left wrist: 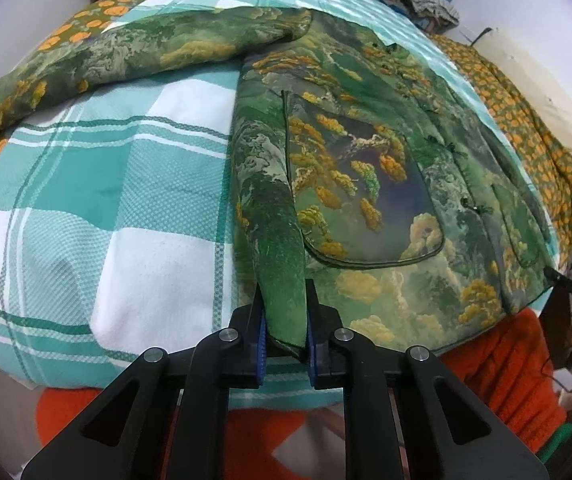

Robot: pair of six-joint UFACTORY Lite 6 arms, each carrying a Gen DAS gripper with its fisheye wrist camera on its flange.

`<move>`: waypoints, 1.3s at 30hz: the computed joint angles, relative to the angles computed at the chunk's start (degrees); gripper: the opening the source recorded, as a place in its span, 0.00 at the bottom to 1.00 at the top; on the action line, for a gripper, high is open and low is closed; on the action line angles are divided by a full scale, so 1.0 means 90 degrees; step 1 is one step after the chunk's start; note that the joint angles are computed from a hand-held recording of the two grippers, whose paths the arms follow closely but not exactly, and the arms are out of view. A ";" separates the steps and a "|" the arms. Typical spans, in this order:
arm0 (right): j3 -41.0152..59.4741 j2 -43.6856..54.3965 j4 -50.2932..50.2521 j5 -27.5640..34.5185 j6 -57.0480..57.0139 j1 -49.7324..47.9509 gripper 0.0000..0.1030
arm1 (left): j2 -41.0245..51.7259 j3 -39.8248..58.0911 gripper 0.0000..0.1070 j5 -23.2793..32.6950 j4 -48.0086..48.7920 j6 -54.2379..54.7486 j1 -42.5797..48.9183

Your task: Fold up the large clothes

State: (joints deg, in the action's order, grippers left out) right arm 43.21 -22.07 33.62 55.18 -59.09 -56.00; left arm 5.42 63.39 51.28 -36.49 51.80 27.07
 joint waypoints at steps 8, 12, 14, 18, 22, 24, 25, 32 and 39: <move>0.0098 -0.0255 0.0003 0.0342 0.0043 -0.0170 0.12 | -0.0269 -0.0128 0.11 0.0154 -0.0008 0.0084 0.0066; 0.0038 -0.0309 -0.0060 0.0393 0.0103 -0.0233 0.12 | -0.0244 -0.0212 0.11 0.0095 0.0081 0.0154 0.0111; -0.0039 -0.0234 -0.0034 0.0154 0.0151 -0.0123 0.12 | -0.0007 -0.0072 0.11 -0.0006 0.0133 0.0076 0.0039; -0.0034 0.0019 -0.0066 -0.0421 0.0618 0.0381 0.24 | 0.0042 0.0054 0.25 -0.0287 0.0386 -0.0264 -0.0228; -0.0107 -0.0323 0.0177 -0.0385 0.0298 0.0167 0.52 | -0.0377 0.0048 0.54 -0.0035 0.0170 -0.0119 0.0062; -0.0112 -0.0513 0.0142 -0.0485 0.0294 0.0046 0.55 | -0.0534 0.0123 0.59 0.0164 -0.0080 -0.0080 0.0302; -0.0098 -0.0554 0.0173 -0.0513 0.0288 -0.0030 0.55 | -0.0603 0.0187 0.62 0.0236 -0.0167 -0.0108 0.0389; 0.0708 0.0608 0.0943 -0.0793 0.0072 -0.0974 0.59 | -0.0840 0.0464 0.74 -0.0423 -0.0014 -0.0937 -0.0048; 0.3398 0.3978 0.1893 -0.1064 0.0723 -0.1277 0.59 | -0.0835 0.0453 0.80 -0.1506 0.0839 -0.2415 -0.0974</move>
